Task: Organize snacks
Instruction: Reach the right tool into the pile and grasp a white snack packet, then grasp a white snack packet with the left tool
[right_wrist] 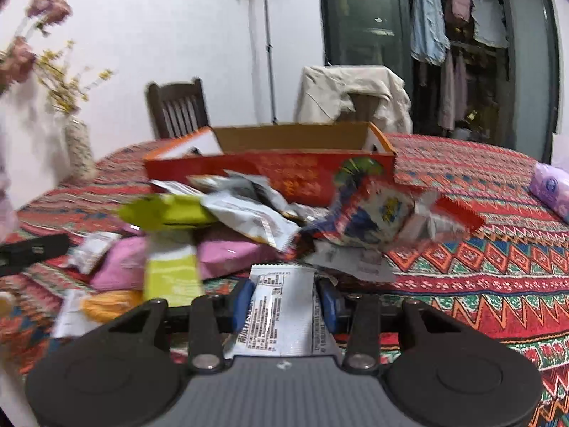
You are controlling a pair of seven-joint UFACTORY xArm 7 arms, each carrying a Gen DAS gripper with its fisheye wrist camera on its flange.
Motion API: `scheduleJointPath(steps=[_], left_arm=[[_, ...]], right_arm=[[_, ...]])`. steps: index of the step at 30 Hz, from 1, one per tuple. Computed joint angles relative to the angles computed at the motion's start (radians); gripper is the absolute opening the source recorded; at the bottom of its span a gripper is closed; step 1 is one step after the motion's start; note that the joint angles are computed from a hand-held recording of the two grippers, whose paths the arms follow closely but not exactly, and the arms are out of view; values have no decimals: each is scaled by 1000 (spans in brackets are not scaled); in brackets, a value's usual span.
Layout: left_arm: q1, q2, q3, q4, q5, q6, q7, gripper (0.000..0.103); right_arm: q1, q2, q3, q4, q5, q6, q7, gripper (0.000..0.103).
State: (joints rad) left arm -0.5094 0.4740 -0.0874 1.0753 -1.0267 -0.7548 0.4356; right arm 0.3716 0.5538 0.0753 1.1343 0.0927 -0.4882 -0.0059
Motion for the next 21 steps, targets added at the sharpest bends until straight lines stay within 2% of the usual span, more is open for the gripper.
scheduleJointPath(steps=[3, 7, 12, 16, 18, 21], left_arm=[[-4, 0, 10, 26, -62, 35, 60, 103], [-1, 5, 23, 83, -153, 112, 205, 103], [21, 46, 27, 223, -347, 191, 469, 103], [93, 95, -31, 365, -562, 246, 738, 103], [136, 103, -70, 388, -592, 276, 778, 103], [177, 122, -115, 415, -601, 274, 808, 103]], right_arm=[[-13, -21, 19, -32, -26, -51, 7, 40], [-18, -33, 26, -44, -42, -81, 9, 40], [-4, -34, 16, -48, -15, -94, -1, 40], [6, -26, 8, -38, 10, -99, -10, 40], [10, -21, 4, -29, 21, -99, -16, 40], [19, -10, -2, -13, 39, -91, -27, 40]])
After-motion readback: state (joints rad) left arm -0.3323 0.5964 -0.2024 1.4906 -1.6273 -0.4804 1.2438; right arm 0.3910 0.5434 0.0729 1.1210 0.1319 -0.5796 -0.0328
